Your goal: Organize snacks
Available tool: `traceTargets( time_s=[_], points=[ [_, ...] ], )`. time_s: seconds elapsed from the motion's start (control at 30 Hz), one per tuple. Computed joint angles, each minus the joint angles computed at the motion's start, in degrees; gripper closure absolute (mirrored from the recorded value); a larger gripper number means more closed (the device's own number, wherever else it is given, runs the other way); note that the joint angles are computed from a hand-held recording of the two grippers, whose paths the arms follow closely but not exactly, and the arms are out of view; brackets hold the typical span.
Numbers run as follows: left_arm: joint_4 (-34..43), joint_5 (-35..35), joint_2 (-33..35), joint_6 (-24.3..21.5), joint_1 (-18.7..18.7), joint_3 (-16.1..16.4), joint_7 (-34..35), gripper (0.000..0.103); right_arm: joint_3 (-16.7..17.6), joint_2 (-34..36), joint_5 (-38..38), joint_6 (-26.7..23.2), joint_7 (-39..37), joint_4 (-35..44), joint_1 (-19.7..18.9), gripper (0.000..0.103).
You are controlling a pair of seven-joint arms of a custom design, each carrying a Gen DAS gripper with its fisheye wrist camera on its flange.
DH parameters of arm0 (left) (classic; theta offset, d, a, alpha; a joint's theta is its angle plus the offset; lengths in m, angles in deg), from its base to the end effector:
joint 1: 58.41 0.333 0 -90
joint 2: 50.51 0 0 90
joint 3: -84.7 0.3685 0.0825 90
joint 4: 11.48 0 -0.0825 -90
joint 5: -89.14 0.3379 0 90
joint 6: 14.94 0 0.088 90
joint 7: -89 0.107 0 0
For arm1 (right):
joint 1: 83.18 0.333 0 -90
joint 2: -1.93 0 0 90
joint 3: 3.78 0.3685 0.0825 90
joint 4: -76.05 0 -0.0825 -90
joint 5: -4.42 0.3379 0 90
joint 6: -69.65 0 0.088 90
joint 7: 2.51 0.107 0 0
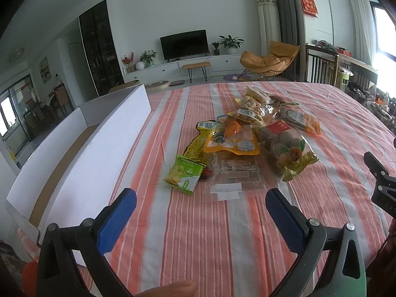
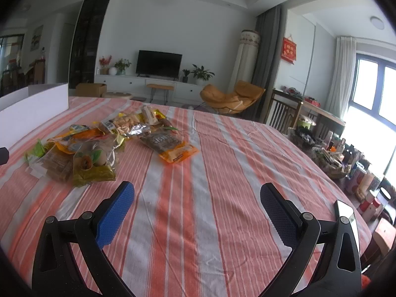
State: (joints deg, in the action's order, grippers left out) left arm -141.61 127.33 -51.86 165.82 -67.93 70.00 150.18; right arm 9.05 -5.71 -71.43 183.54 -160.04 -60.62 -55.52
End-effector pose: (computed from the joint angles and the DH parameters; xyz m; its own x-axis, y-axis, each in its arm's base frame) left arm 0.4470 -0.2630 0.5438 -0.5020 -0.8552 -0.1288 -0.4872 0.4027 -0.7749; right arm 0.3672 0.2385 0.4710 -0.5501 -0.8146 0.1841 -0.4337 0.0902 -0.8966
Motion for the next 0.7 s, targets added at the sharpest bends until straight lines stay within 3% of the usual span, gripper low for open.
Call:
traceTargets(
  time_s=[0.7],
  points=[
    [0.1, 0.1, 0.4, -0.8, -0.8, 0.7, 0.2, 0.0, -0.1, 0.2, 0.0, 0.2, 0.0, 0.1, 0.0, 0.001]
  ],
)
